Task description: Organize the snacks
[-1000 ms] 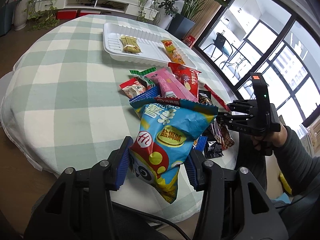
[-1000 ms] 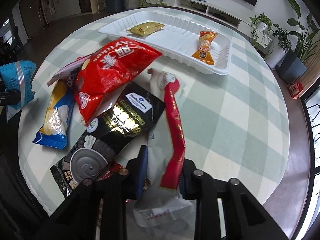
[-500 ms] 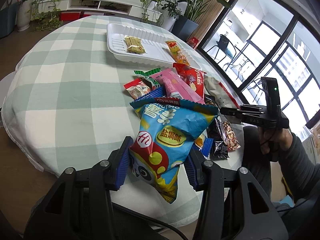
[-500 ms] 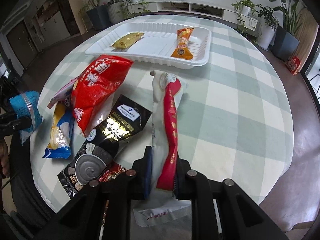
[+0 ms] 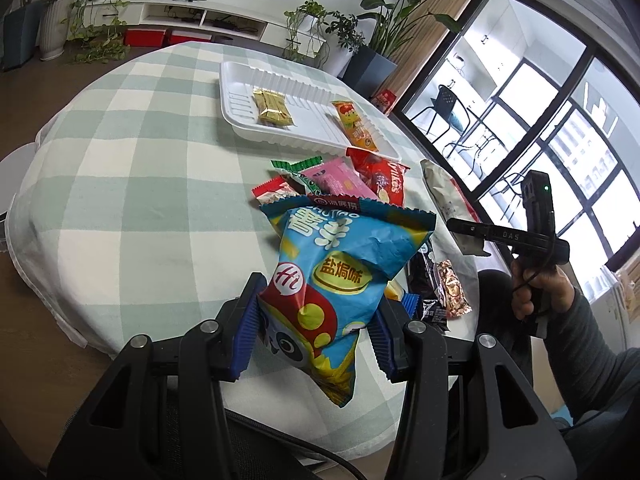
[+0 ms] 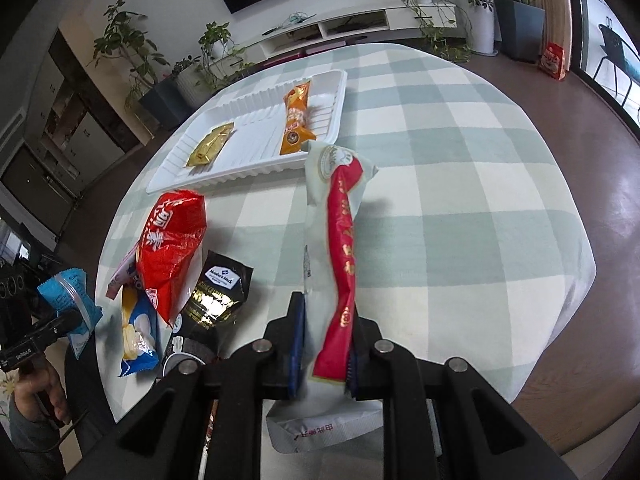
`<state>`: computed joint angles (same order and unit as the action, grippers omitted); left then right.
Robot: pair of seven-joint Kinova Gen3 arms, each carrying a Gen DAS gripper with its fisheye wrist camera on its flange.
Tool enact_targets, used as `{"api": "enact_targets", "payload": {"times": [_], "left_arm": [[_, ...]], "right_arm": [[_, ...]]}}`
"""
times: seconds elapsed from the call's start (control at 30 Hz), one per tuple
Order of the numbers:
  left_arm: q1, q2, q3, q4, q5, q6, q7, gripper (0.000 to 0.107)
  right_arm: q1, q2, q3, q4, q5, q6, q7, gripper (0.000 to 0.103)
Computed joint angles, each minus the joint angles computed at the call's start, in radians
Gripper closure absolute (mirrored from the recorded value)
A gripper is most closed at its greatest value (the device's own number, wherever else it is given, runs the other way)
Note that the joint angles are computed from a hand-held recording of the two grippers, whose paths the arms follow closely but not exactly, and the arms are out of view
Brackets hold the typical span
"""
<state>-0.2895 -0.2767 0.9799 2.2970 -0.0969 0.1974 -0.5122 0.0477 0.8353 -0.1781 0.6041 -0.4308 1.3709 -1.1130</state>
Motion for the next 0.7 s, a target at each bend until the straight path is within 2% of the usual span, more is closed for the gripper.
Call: {"api": "enact_targets", "payload": {"times": [0.3, 0.43, 0.57, 0.7], "left_arm": [[0.031, -0.032, -0.069, -0.034, -0.009, 0.032, -0.011, 0.062], [0.059, -0.023, -0.127, -0.054, -0.026, 0.038, -0.032, 0.062], [0.080, -0.012, -0.175, -0.063, -0.045, 0.019, -0.042, 0.062], [0.117, -0.008, -0.245, -0.083, -0.061, 0.035, -0.067, 0.062]], "right_arm": [[0.049, 0.010, -0.022, 0.002, -0.065, -0.014, -0.035, 0.084], [0.060, 0.009, -0.022, -0.003, -0.074, -0.021, -0.045, 0.084], [0.069, 0.024, -0.020, -0.043, -0.079, -0.010, -0.070, 0.084], [0.075, 0.043, -0.018, -0.119, -0.077, 0.011, -0.106, 0.084]]}}
